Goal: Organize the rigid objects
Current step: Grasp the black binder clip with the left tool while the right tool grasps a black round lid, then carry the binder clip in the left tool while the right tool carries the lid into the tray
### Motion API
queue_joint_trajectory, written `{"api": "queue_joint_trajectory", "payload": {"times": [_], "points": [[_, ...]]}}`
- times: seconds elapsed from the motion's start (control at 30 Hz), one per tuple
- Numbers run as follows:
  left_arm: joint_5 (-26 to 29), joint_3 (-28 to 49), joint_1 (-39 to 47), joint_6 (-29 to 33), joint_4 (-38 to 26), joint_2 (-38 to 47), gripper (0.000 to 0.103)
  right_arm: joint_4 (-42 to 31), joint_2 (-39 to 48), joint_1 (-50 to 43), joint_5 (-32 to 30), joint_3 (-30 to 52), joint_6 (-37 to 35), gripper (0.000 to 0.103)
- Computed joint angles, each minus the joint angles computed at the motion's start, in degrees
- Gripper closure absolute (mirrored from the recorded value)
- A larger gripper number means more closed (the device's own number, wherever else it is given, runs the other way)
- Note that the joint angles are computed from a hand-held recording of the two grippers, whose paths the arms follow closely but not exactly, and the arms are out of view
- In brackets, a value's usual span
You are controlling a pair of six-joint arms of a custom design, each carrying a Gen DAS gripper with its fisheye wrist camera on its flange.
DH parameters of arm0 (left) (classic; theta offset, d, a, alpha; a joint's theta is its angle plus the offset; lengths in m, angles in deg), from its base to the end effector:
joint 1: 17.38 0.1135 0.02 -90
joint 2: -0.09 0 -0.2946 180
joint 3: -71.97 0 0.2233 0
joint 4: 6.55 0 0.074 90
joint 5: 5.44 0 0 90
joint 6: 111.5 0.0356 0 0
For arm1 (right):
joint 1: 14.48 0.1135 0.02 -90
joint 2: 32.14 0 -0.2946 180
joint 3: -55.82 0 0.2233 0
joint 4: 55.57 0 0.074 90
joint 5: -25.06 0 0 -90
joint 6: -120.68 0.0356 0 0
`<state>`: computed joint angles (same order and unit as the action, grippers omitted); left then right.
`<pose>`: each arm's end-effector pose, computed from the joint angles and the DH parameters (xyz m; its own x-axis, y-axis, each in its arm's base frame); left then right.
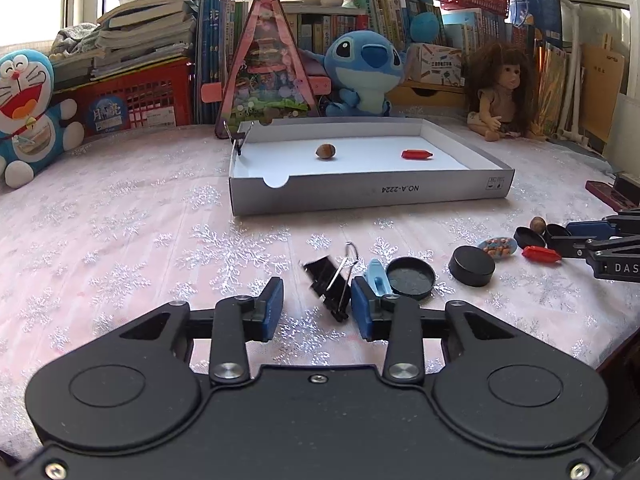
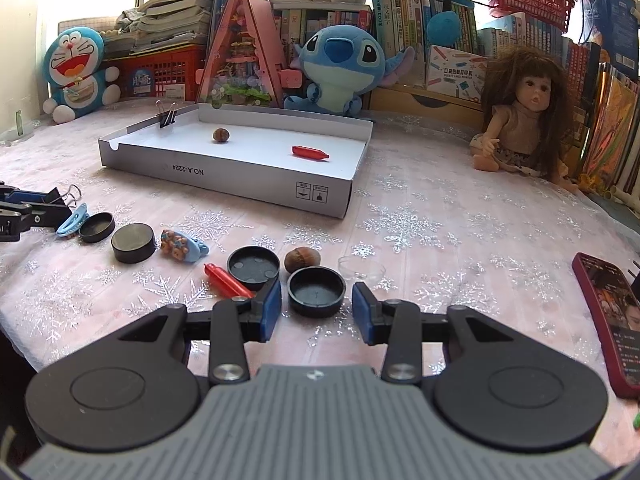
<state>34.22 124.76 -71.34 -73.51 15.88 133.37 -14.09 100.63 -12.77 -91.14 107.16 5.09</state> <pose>0.2046 -0.2346 0.0257 -0.5252 -0.1331 -0.8405 -0.2233 0.9746 -0.0148 0.3339 0.0257 0.0409 -0.4212 -0.4003 -0.8139 -0.6065 0.7915 -0.0754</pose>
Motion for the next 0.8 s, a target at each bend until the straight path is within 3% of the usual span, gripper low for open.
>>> {"api": "queue_joint_trajectory", "payload": {"times": [0.07, 0.13, 0.2, 0.57, 0.8], "points": [[-0.2, 0.4, -0.1, -0.1, -0.2, 0.4, 0.070, 0.3, 0.2, 0.2, 0.2, 0.2, 0.2, 0.056], [-0.4, 0.6, -0.3, 0.4, 0.0, 0.5, 0.086, 1.2, 0.5, 0.5, 1.3, 0.3, 0.9, 0.058], [-1.0, 1.3, -0.5, 0.1, -1.8, 0.2, 0.087, -0.4, 0.0, 0.5, 2.2, 1.0, 1.1, 0.065], [-3.1, 0.7, 0.4, -0.8, -2.3, -2.6, 0.088, -3.4, -3.7, 0.6, -1.1, 0.0, -0.4, 0.066], [-3.2, 0.5, 2.6, 3.4, 0.6, -4.8, 0.088, -3.1, -5.1, 2.2, 0.5, 1.3, 1.7, 0.066]]}}
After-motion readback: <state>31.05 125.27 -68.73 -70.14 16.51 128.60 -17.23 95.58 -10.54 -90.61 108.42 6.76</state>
